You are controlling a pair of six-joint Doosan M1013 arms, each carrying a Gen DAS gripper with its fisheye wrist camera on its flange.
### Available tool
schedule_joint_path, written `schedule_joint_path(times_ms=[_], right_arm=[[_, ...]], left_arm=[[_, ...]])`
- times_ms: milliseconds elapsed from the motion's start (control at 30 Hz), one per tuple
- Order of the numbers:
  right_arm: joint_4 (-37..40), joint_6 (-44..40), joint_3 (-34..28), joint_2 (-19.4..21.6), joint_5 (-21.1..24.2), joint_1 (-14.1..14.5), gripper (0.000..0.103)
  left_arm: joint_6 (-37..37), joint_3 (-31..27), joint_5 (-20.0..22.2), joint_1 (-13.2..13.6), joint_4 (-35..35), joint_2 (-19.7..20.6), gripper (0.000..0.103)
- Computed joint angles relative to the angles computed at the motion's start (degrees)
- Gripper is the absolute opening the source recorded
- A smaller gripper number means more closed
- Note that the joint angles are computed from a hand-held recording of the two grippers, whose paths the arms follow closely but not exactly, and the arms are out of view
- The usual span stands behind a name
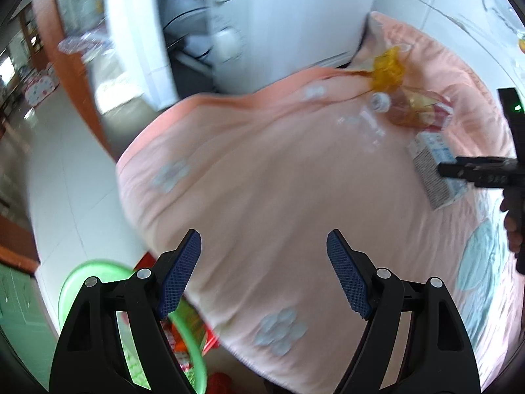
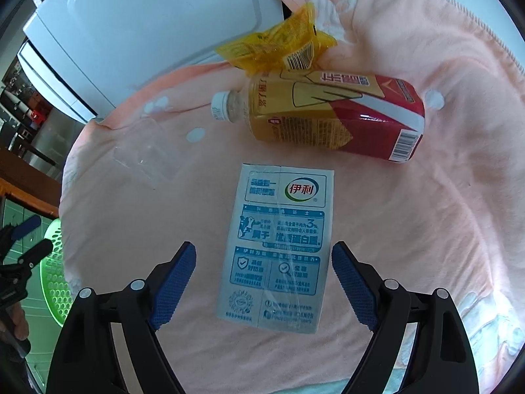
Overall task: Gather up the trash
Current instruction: 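Move both open grippers back to the counter and close the right gripper on the white milk carton, then grasp the clear plastic cup with the left gripper while the right gripper carries the carton toward the basket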
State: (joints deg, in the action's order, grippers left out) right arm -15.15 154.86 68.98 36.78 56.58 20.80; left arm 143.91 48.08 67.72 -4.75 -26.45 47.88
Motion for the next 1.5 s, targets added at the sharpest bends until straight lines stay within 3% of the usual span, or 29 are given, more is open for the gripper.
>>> schedule_joint_path(times_ms=[200,633,733,900,1033,1100,1300,1500], right_arm=[[0.65,0.34,0.67,-0.09,0.35,-0.24,0.064],[1.57,-0.08,4.94,-2.7,-2.73,-0.63,0.064],[1.53,-0.12,5.68,-3.19,-3.27,-0.62,0.064],[1.44,-0.45,5.9,-3.24,-3.58,-0.63,0.064],[1.21,-0.43,5.99,-3.23,-3.63,-0.55,0.064],[1.1,-0.48,5.42,-2.82,-3.31,-0.47,0.064],[0.75,-0.33,5.15,-2.69,-2.91,0.15,0.064],[0.33,-0.8,4.63,-2.63,-3.01,0.95,0.063]], left_arm=[[3.38,-0.59,0.55,-1.91,-3.88,-0.07,0.077],[6.79,-5.59,6.37,-5.52,-8.58,3.47,0.072],[5.32,-8.31,9.46,-5.82,-9.31,5.3,0.071],[4.04,-11.1,13.65,-6.23,-9.13,7.32,0.052],[3.63,-11.18,14.46,-6.54,-8.28,7.68,0.048],[2.9,-11.7,15.51,-6.53,-8.27,8.07,0.029],[4.4,-8.11,13.71,-5.97,-8.87,6.49,0.004],[6.66,-3.11,9.89,-4.65,-10.03,3.41,0.004]])
